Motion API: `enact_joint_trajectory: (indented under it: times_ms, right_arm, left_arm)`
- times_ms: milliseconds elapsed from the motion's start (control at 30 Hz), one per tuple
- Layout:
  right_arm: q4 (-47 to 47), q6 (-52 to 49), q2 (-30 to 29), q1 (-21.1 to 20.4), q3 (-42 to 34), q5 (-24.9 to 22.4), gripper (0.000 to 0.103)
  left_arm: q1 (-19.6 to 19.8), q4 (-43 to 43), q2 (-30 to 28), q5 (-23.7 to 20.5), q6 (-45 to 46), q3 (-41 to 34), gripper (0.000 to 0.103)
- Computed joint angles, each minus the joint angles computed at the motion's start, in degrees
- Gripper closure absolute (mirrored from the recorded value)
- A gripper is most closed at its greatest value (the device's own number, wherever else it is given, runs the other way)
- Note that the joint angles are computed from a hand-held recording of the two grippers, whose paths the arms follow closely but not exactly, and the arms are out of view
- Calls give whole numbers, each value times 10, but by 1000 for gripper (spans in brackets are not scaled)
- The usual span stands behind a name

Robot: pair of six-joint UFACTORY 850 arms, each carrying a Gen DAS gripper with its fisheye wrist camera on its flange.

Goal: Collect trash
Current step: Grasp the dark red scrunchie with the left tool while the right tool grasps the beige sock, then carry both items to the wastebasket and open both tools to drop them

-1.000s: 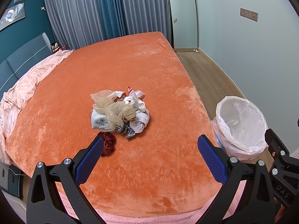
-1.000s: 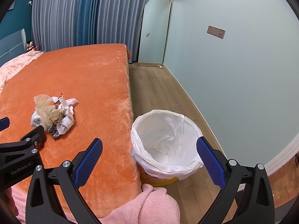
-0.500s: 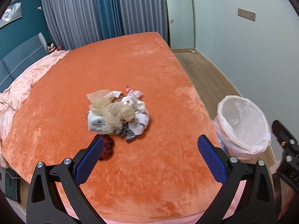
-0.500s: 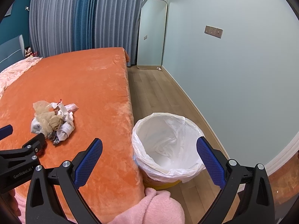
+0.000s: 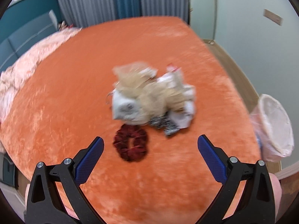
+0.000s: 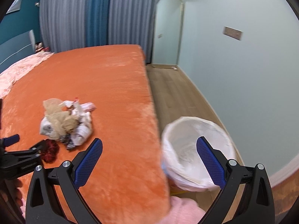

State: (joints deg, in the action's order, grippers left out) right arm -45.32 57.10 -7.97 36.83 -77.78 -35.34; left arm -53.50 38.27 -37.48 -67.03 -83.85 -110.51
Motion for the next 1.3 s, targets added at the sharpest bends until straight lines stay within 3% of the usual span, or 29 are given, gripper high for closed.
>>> enact_joint_trajectory:
  times_ms: [167,333,467,600,700,833,1000,1167,1300]
  right_arm:
    - [59,-49,-64,11,-55,18,7]
    - [109,-84,-128,22,-115,25,7]
    - [142,-121,-175,31,-164,25,7]
    - [198,-181,-221,34,-215,23,20]
    - [256,-235,-255,32,-253,14,34]
    - [334,-298,-294,26,-293,1,47]
    - [429,-367,-322,16,-325,-12,79]
    - [465,-394,-319,12,-326,-2,89]
    - [493,-411,-294,7,-307,16,90]
  left_arm:
    - [44,-32,52,70,-36,117,10]
    - [83,-77,90,168,-59,198,30]
    - [103,-119,93,230,-27,224,46]
    - [113,-145,98,268,0,242,68]
    - [118,-154,106,276,1,257,83]
    - [122,-152,128,295,-11,288,87]
    - [120,-146,134,285,-9,284,88]
    - [115,-134,126,261,-7,252,90]
    - [105,-118,140,249,-19,245,90]
